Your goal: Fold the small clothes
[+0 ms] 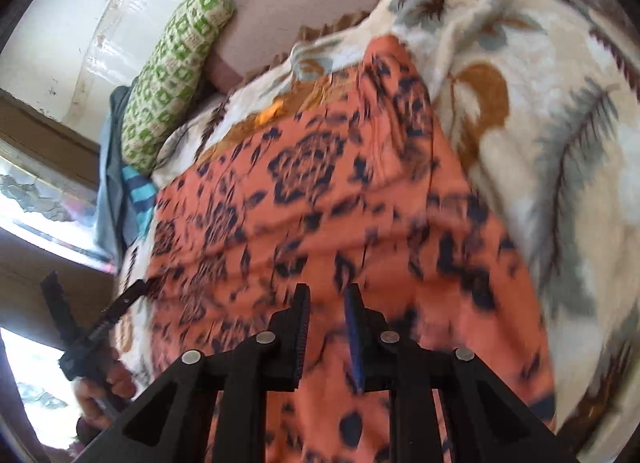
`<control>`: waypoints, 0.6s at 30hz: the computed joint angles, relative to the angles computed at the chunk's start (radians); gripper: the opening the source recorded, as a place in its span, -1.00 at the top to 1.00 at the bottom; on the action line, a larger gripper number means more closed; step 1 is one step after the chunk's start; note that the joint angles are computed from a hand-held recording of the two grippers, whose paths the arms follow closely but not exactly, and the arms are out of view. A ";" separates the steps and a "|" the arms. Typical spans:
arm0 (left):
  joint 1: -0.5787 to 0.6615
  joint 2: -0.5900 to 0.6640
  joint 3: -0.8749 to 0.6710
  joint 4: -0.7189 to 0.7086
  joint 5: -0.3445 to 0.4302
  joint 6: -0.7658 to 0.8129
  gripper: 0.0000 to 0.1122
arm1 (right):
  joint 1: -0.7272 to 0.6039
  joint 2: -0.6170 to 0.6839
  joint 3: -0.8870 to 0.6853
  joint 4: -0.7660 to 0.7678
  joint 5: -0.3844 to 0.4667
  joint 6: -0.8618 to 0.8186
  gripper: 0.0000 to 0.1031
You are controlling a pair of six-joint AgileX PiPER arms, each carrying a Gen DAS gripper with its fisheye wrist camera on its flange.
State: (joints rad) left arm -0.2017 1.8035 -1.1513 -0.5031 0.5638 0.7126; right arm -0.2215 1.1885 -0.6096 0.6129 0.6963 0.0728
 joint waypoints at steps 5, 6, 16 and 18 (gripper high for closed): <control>-0.023 -0.149 0.385 0.173 -0.262 0.010 -0.53 | 0.233 -0.044 0.072 -0.207 0.078 0.271 0.59; 0.003 -0.198 0.443 0.109 -0.272 0.093 -0.53 | 0.291 -0.081 0.080 -0.260 0.083 0.339 0.59; 0.288 -0.448 0.744 0.008 -0.170 0.427 -0.53 | 0.618 -0.295 0.195 -0.236 0.295 0.611 0.60; 0.334 -0.456 0.713 0.066 -0.093 0.375 -0.44 | 0.695 -0.341 0.198 -0.262 0.313 0.696 0.60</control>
State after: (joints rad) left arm 0.1323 1.3471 -0.4381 -0.4371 0.4712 1.0878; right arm 0.4730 0.8475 -0.4114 0.3510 1.0097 0.7691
